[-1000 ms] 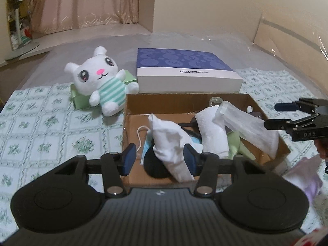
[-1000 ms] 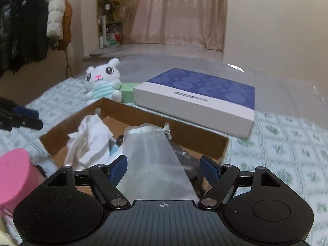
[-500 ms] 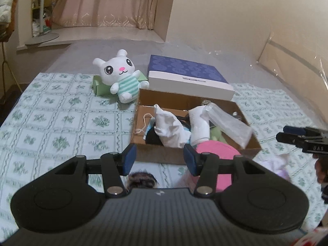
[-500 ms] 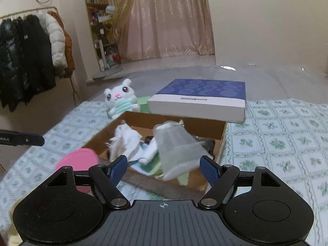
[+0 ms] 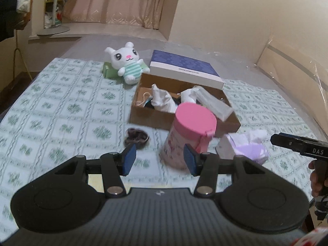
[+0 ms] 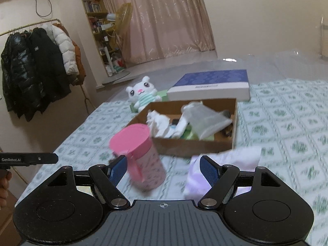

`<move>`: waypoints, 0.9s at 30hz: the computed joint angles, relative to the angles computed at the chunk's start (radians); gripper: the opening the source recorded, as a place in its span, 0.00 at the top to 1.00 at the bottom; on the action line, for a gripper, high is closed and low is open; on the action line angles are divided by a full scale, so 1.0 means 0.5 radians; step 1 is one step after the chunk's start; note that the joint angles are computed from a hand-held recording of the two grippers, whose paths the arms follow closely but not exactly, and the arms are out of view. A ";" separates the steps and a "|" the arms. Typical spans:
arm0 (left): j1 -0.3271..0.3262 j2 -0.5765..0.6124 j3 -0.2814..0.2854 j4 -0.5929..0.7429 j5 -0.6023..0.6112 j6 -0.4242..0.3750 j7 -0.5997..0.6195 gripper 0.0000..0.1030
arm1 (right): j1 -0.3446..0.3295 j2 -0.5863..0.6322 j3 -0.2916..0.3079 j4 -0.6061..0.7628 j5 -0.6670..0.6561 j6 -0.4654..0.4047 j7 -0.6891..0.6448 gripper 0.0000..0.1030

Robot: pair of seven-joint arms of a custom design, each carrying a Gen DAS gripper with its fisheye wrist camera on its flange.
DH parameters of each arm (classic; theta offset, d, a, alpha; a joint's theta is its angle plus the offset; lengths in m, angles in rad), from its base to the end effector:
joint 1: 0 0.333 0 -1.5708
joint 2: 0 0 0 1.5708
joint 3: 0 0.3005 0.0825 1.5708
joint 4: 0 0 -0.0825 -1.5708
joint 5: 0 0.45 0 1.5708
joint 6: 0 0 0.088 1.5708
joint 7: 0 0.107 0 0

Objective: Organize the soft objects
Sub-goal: 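Move both open grippers back over the yellow towel on the bed, then grasp a fold of the yellow towel with the right gripper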

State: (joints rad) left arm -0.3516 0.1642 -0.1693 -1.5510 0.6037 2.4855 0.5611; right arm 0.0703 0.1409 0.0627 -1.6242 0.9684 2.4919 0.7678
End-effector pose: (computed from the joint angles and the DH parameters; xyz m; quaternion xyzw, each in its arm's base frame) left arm 0.6319 -0.3546 0.6182 -0.6871 0.5807 -0.3565 0.2522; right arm 0.7123 0.0881 0.5894 -0.7068 0.4932 -0.1090 0.4954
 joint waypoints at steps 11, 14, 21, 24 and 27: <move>0.069 -0.408 -0.149 -0.495 0.102 -0.091 -0.370 0.53 | 0.143 -0.313 -0.069 -0.410 -0.069 -0.094 -0.001 0.25; 0.102 -0.489 -0.201 -0.592 0.075 -0.131 -0.418 0.53 | 0.185 -0.355 -0.091 -0.473 -0.067 -0.141 -0.021 0.25; 0.158 -0.620 -0.291 -0.738 0.012 -0.244 -0.440 0.53 | 0.252 -0.401 -0.114 -0.546 -0.077 -0.240 -0.081 0.25; 0.174 -0.664 -0.310 -0.795 -0.022 -0.272 -0.446 0.53 | 0.280 -0.402 -0.111 -0.558 -0.087 -0.300 -0.134 0.25; 0.189 -0.698 -0.329 -0.844 -0.053 -0.299 -0.465 0.53 | 0.305 -0.391 -0.100 -0.554 -0.105 -0.358 -0.170 0.25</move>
State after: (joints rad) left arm -0.2570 -0.1847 -0.3336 -1.9729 0.5770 2.3362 0.3287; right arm 0.2228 -0.0546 0.0130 -1.9014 0.9161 2.3127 0.6828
